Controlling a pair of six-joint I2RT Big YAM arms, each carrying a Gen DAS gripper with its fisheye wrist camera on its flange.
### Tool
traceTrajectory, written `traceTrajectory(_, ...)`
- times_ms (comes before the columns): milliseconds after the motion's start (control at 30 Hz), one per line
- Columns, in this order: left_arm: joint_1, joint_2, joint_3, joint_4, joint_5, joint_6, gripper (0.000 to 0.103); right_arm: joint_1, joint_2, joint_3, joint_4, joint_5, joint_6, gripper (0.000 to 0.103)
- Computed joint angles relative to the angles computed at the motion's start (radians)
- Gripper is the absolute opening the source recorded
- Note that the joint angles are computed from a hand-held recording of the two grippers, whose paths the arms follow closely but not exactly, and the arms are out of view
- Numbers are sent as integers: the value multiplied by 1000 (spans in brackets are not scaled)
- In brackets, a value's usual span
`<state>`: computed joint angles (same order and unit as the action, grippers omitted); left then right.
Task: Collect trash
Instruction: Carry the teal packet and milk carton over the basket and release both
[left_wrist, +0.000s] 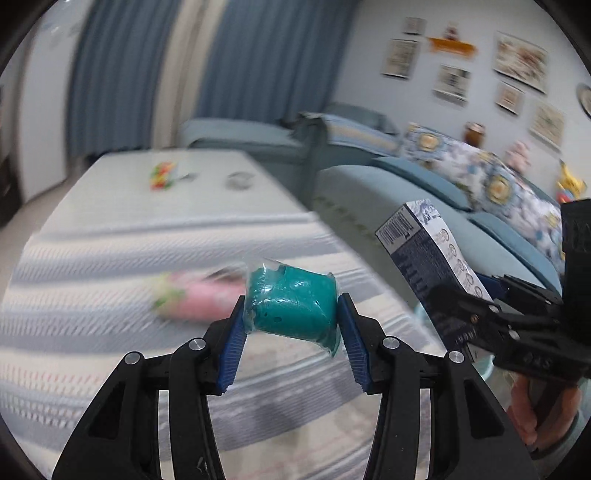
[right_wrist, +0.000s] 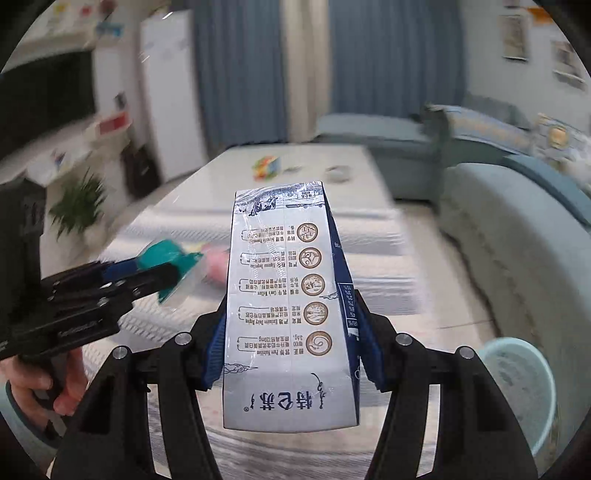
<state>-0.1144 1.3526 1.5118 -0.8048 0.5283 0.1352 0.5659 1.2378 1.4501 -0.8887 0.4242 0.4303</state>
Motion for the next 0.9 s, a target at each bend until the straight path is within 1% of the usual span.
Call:
traceTrajectory(100, -94, -17, 14, -3, -30, 1, 46, -46, -84, -46, -25, 47, 24, 56)
traceTrajectory(133, -136, -22, 19, 0, -46, 2, 46, -70, -117, -66, -34, 50, 35, 56)
traceTrajectory(200, -215, -17, 35, 4, -79, -2, 46, -122, -181, -105, -52, 53, 58, 56)
traceTrajectory(233, -241, -14, 40, 2, -87, -2, 46, -143, -207, -123, -57, 56, 67, 56)
traceTrajectory(367, -369, 19, 76, -7, -134, -6, 46, -253, -309, -198, -93, 34, 113, 56)
traceTrajectory(533, -494, 75, 104, -10, -177, -25, 46, -416, -400, -309, -120, -50, 173, 56)
traceTrajectory(600, -523, 100, 112, -17, -185, -30, 46, -481, -427, -361, -133, -95, 202, 56)
traceTrajectory(733, -578, 154, 111, -41, -203, -43, 46, -582, -456, -451, -145, -184, 242, 56)
traceTrajectory(833, -608, 180, 93, -58, -236, -15, 46, -621, -470, -511, -153, -222, 272, 56)
traceTrajectory(900, -613, 192, 86, -71, -240, 1, 46, -644, -473, -552, -154, -255, 291, 56)
